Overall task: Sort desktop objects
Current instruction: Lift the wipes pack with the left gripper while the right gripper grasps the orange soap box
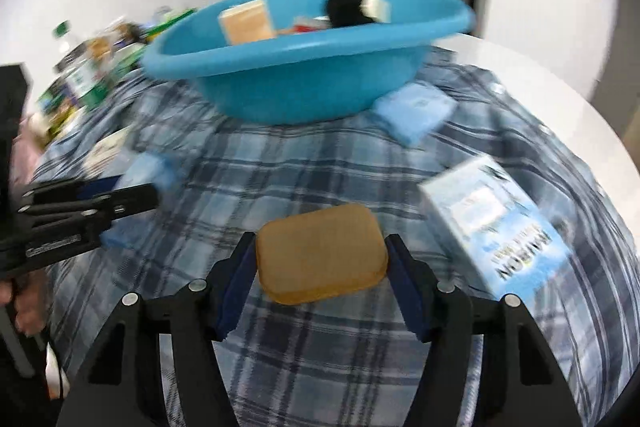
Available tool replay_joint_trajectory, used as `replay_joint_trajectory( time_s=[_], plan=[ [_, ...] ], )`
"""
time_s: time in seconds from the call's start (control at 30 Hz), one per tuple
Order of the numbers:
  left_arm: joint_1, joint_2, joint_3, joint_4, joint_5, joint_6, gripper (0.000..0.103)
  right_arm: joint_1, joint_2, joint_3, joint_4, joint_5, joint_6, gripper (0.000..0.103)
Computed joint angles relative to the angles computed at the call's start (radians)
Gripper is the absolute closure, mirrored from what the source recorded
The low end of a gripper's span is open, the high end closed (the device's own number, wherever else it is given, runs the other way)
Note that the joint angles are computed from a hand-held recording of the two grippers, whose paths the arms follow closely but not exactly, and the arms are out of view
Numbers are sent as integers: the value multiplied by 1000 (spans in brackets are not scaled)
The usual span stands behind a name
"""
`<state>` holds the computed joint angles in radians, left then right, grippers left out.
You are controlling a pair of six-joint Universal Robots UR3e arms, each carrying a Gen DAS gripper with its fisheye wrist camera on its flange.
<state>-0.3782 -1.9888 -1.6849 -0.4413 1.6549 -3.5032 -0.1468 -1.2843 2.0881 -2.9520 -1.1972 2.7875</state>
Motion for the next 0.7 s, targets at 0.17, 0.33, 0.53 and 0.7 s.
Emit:
replay_joint_trajectory(
  time_s=[0.17, 0.33, 0.53, 0.7],
  plan=[
    [-30, -3, -12, 30, 64, -22, 62, 13, -3, 48, -102, -68, 99, 41],
    [-53, -12, -21, 63, 95, -22, 62, 45, 0, 69, -157, -111, 120, 41],
    [-67, -12, -20, 73, 112, -12, 62, 63, -6, 65, -170, -119, 131, 41],
    [-88, 12, -43, 163, 163, 3, 62, 21, -88, 146, -305, -41, 144, 41]
  ],
)
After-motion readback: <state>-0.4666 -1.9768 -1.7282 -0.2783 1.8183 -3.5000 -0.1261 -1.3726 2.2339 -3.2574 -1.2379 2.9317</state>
